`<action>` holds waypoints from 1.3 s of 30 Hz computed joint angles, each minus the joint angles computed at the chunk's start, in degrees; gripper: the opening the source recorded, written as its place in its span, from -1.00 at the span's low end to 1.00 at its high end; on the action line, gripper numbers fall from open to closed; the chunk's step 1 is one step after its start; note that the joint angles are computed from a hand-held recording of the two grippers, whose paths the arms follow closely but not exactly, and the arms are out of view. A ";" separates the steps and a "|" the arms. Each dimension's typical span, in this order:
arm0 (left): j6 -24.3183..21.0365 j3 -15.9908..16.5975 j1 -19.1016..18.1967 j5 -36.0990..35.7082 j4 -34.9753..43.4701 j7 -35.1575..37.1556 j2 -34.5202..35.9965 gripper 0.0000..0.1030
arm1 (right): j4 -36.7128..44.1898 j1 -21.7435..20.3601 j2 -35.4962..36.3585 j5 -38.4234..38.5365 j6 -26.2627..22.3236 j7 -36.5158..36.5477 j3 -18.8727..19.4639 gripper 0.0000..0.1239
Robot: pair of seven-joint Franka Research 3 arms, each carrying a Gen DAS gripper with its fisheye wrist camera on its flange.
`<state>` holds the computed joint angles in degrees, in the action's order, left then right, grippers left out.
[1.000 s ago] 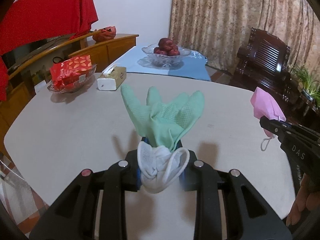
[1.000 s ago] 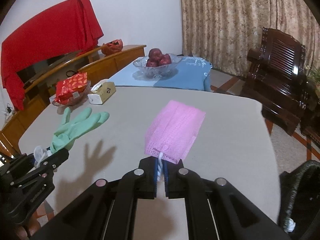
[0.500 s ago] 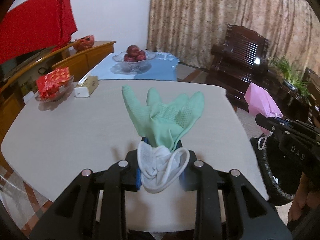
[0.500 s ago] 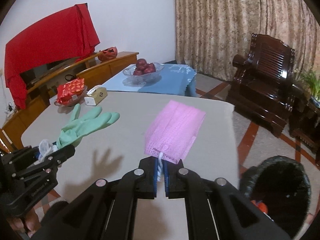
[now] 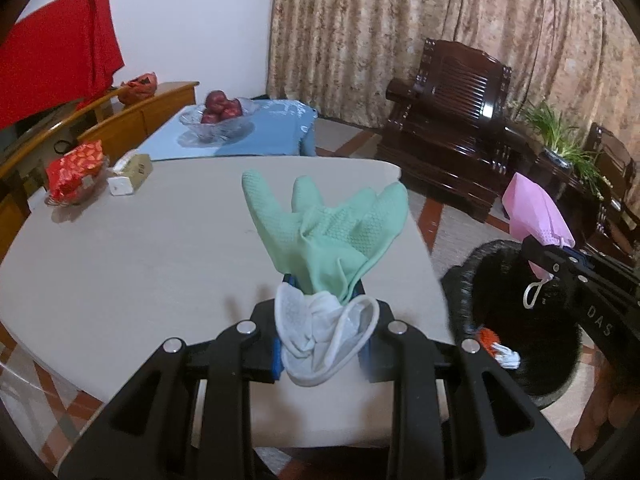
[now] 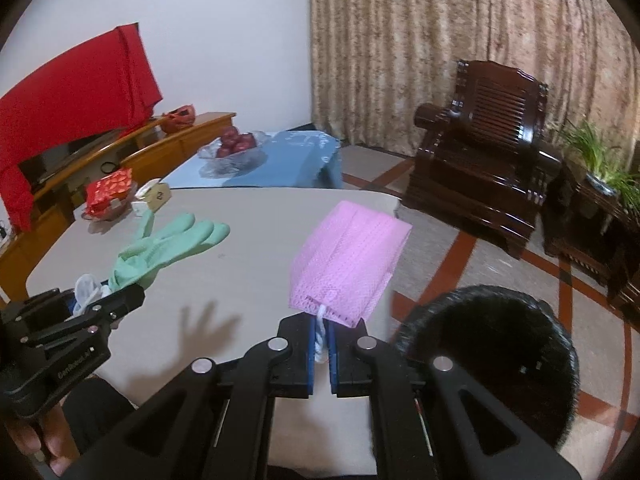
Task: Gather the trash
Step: 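Carry the glove with the left gripper while the right gripper carries the mask to the bin, then open both grippers to drop the glove and mask into the bin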
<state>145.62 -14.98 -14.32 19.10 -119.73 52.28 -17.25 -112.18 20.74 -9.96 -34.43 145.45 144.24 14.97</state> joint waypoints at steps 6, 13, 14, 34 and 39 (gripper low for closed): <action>-2.37 -3.42 -1.54 2.30 3.40 -5.11 3.37 -0.49 | -6.83 -2.22 -5.95 3.37 1.38 -2.84 -1.20 -0.92; -5.90 -5.97 -5.48 5.95 8.20 -11.59 9.23 -0.49 | -15.59 -6.08 -12.46 9.79 4.56 -9.07 -2.03 -0.92; -6.16 -5.81 -6.07 6.00 8.59 -11.84 9.83 -0.49 | -16.09 -6.66 -12.76 10.60 4.71 -9.83 -1.87 -0.92; -10.21 -4.32 -16.37 12.02 23.28 -16.65 26.90 -0.48 | -29.04 -15.69 -17.58 22.46 9.14 -23.82 -3.32 -0.92; -10.64 -3.99 -17.75 9.37 26.74 -12.34 30.87 -0.46 | -29.97 -16.97 -15.68 23.60 8.94 -25.19 -3.88 -0.91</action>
